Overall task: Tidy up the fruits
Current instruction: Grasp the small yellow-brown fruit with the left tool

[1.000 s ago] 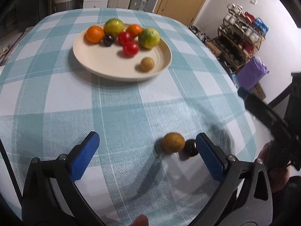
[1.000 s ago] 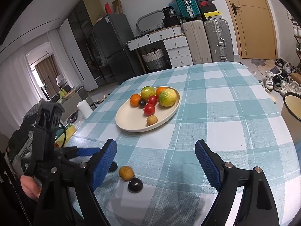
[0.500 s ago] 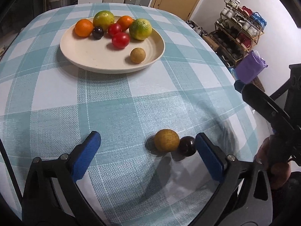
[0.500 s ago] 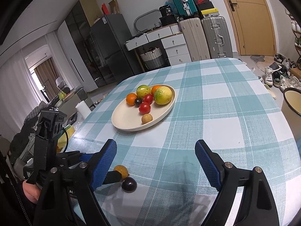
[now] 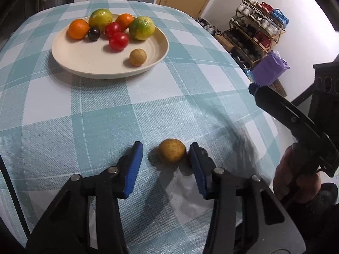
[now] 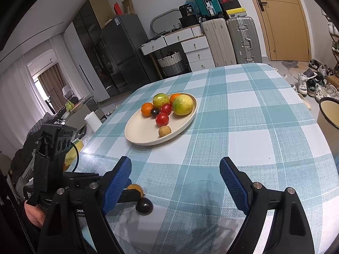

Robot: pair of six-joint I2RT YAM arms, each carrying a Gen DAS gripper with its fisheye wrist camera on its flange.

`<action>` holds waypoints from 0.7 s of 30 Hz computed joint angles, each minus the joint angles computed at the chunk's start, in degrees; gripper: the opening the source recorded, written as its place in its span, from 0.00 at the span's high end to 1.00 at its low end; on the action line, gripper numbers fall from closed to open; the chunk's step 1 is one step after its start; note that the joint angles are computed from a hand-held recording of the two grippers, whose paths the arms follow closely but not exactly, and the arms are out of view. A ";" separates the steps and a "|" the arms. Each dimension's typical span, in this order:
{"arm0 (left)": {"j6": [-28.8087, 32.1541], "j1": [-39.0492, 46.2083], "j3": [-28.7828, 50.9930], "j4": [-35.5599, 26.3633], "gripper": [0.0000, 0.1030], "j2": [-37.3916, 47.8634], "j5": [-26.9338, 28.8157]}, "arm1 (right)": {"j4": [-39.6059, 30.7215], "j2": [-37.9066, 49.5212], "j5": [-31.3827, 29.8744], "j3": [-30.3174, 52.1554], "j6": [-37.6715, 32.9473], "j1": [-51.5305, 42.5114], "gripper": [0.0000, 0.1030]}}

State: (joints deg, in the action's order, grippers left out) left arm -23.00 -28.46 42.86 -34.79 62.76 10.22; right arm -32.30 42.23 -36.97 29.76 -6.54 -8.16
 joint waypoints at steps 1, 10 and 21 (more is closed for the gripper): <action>-0.05 0.35 -0.16 0.17 0.74 -0.18 1.16 | -0.04 0.06 0.14 0.13 0.06 0.10 0.15; 0.83 2.57 -1.42 0.22 0.75 -1.93 3.47 | -1.98 -0.82 2.24 0.74 0.23 2.48 0.15; 4.17 11.97 -2.64 -1.92 0.75 -5.94 7.44 | -6.23 -2.21 6.35 -0.85 0.02 9.29 0.15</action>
State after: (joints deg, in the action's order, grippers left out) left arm -18.82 -16.48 40.22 -36.71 56.83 17.66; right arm -38.53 40.02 -30.62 28.91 -6.52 1.13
